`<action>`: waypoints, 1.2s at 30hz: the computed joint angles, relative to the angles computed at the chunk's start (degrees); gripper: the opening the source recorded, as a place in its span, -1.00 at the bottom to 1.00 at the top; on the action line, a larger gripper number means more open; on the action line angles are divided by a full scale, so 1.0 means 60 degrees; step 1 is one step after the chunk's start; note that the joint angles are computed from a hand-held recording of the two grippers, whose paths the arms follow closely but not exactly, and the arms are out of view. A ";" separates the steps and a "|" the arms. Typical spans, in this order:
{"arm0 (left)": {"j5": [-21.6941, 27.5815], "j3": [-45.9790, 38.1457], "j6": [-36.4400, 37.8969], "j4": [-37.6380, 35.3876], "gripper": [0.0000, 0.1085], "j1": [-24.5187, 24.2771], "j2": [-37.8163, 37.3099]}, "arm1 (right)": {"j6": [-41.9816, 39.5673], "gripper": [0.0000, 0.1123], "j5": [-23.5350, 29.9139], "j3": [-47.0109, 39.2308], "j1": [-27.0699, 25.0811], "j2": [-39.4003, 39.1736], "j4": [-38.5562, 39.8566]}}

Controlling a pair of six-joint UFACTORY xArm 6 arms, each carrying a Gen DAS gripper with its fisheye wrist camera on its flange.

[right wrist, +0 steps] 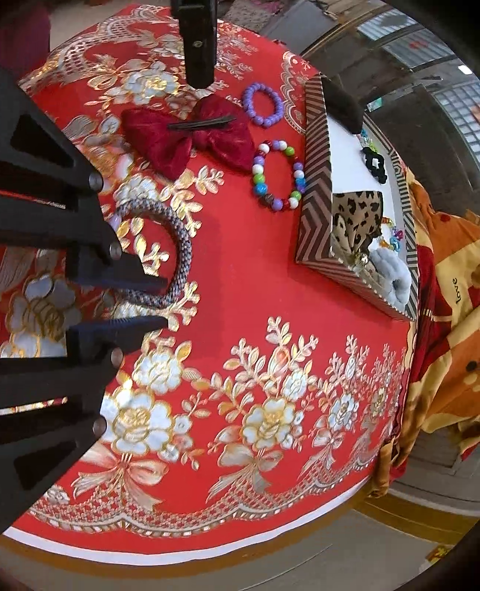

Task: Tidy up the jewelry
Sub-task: 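Close right tool on the grey bracelet while left tool grasps the red bow, then carry grey bracelet and red bow into the white tray, open both tools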

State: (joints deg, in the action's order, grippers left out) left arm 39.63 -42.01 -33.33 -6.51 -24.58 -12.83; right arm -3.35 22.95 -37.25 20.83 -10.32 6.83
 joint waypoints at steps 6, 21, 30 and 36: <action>0.0060 -0.0474 -0.0431 0.0267 0.02 -0.0412 0.0541 | -0.0753 -0.80 0.0345 0.0610 -0.0584 -0.0725 0.0665; 0.0133 -0.1660 -0.1922 0.1584 0.02 -0.0885 0.2064 | -0.2692 -0.79 0.0101 0.1042 -0.0751 -0.1079 0.2880; -0.0643 -0.1141 -0.1077 0.1346 -0.71 -0.0780 0.1746 | -0.3495 -0.87 0.0298 0.0881 -0.0739 -0.0966 0.3744; -0.0596 -0.0515 -0.0633 0.1143 -0.73 -0.0592 0.0939 | -0.3913 -0.87 0.0639 0.0837 -0.0815 -0.1259 0.4490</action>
State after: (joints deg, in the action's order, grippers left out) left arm 36.05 -45.10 -37.12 0.35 -28.13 -7.19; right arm -26.83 26.78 -32.23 15.94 -17.88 33.77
